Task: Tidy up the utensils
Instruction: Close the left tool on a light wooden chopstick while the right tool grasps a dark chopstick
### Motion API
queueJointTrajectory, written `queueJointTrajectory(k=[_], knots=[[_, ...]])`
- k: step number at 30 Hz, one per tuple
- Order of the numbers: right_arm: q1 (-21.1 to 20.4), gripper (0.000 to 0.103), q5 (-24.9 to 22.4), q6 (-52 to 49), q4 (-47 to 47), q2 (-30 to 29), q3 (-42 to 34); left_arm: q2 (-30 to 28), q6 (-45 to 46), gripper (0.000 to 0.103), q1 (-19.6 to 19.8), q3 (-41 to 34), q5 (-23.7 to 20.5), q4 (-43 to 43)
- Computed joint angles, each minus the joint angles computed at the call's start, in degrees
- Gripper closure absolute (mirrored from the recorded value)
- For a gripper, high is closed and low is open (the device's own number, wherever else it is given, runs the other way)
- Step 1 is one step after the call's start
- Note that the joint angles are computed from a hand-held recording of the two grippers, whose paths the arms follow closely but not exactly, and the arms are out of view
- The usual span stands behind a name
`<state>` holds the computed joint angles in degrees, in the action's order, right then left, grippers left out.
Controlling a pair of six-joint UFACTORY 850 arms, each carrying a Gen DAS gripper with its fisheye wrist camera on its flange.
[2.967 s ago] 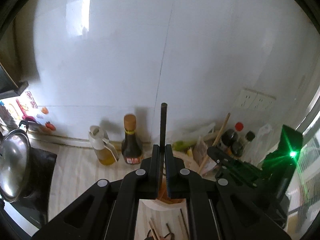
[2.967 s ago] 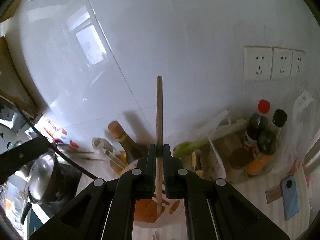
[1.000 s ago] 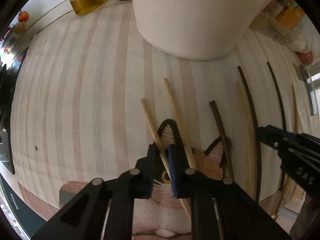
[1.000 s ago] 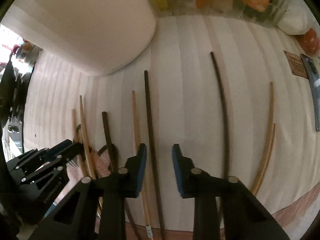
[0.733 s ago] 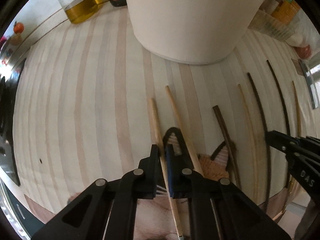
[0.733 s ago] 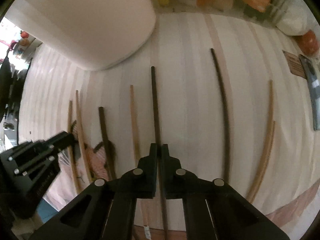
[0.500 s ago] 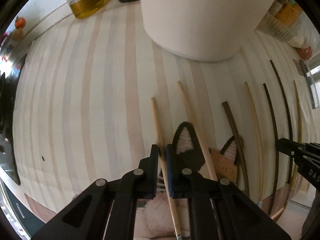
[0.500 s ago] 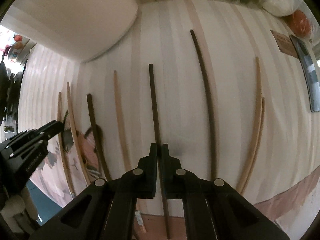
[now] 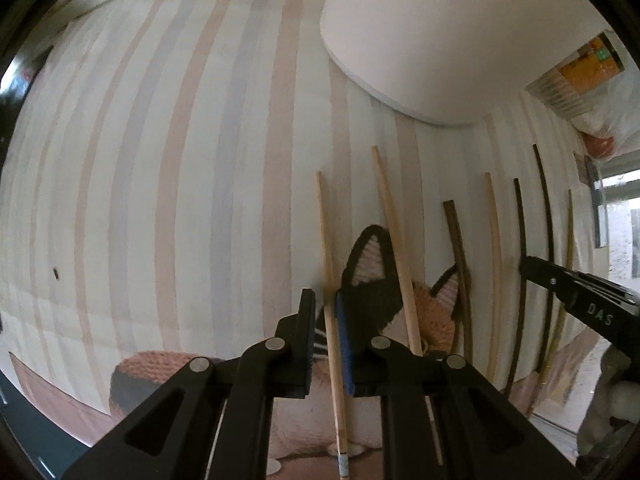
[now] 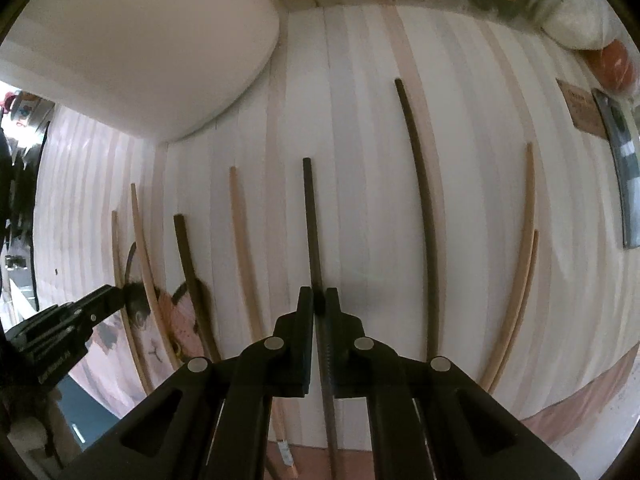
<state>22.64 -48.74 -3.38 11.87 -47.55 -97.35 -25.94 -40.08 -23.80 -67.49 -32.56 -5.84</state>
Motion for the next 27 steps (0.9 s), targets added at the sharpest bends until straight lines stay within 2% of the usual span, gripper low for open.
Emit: queueJointTrajectory(k=[3,10,13,22,27], knots=[[-0.4,0.098,-0.5,0.4,1.0,-0.3,-0.5,-0.6,-5.6,0.098,-2.0,-1.0,-1.1,6.4],[-3.0,0.098,-4.6,-2.2,3.7,0.6,0.9,-1.5,-6.9,0.098,-3.6,-1.9,-1.9,8.5],[-2.2,0.098,-5.8,-0.5,1.1,-0.9,-1.8,-3.0,-7.9,0.098,-4.4,-3.1,-2.0,9.6],[2.0,0.098,-6.4,4.7,-4.9,-3.2,-6.4,-4.1,-3.0,0.096,-2.9,-4.5,-1.6,7.3],[2.5,0.098,-5.4,5.9,-5.2,-2.3,-4.7,-3.8,-3.2,0.096,-3.4,-3.7,-1.0,8.2]])
